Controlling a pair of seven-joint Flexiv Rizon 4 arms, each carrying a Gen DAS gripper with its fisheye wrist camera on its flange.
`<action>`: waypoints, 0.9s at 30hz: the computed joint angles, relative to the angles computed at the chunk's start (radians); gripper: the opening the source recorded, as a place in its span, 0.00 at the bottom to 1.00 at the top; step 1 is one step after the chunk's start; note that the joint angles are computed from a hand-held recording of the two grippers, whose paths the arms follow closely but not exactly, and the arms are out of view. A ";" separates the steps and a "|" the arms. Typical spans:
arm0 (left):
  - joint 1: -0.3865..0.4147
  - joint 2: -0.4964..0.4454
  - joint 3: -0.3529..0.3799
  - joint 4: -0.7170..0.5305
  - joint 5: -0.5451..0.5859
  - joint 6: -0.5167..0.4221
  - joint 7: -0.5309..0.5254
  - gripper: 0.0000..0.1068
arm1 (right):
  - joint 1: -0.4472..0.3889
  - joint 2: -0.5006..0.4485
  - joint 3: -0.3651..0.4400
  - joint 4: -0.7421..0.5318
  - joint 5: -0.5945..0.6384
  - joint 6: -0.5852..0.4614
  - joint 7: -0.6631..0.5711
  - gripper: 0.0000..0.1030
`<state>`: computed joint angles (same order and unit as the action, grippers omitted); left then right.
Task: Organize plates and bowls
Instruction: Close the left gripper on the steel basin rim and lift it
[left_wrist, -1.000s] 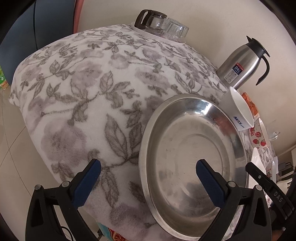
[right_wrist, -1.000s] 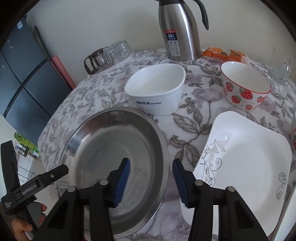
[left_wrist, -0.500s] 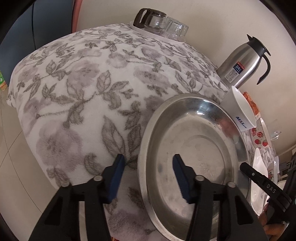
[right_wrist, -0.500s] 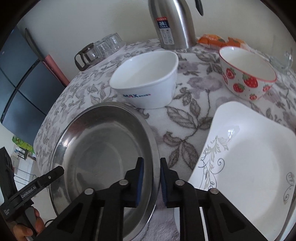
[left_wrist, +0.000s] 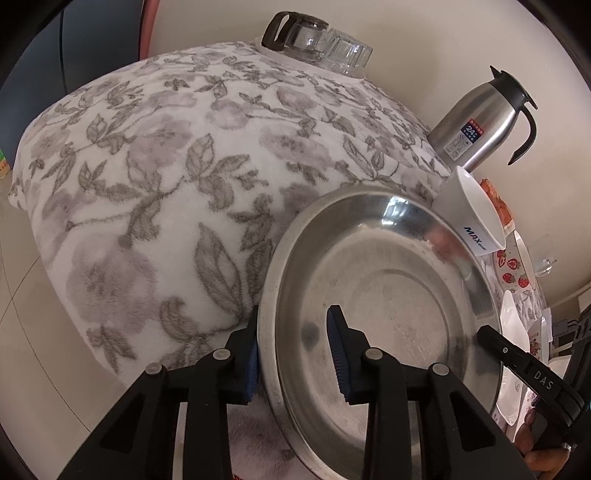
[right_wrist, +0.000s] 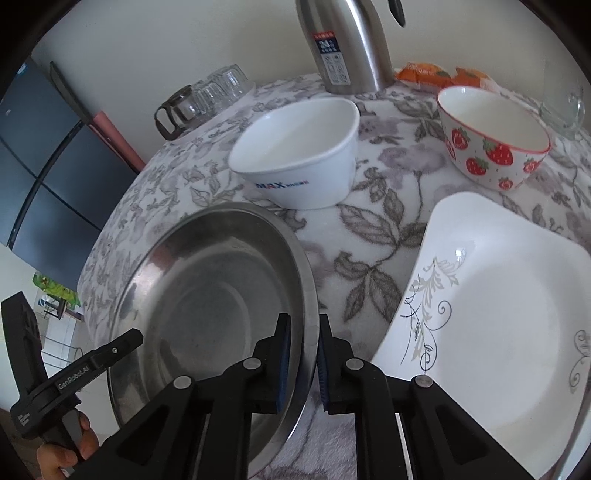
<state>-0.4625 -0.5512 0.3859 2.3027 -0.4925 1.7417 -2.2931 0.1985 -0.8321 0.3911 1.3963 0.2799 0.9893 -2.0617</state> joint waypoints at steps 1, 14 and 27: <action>-0.027 0.001 0.024 0.001 -0.005 -0.006 -0.003 0.32 | -0.003 0.007 0.002 0.008 0.000 0.004 -0.008 0.14; -0.351 0.015 0.346 -0.031 0.055 -0.118 -0.097 0.32 | -0.077 0.106 0.048 0.095 0.078 0.049 -0.124 0.14; -0.541 -0.020 0.578 -0.257 0.240 -0.319 -0.206 0.32 | -0.192 0.169 0.058 0.075 0.292 0.071 -0.212 0.15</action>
<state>-1.0035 -0.5712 0.9641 2.0455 -0.2524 1.4227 -2.4986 0.0067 -0.6633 0.4494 1.4715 0.5718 1.0606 -2.2742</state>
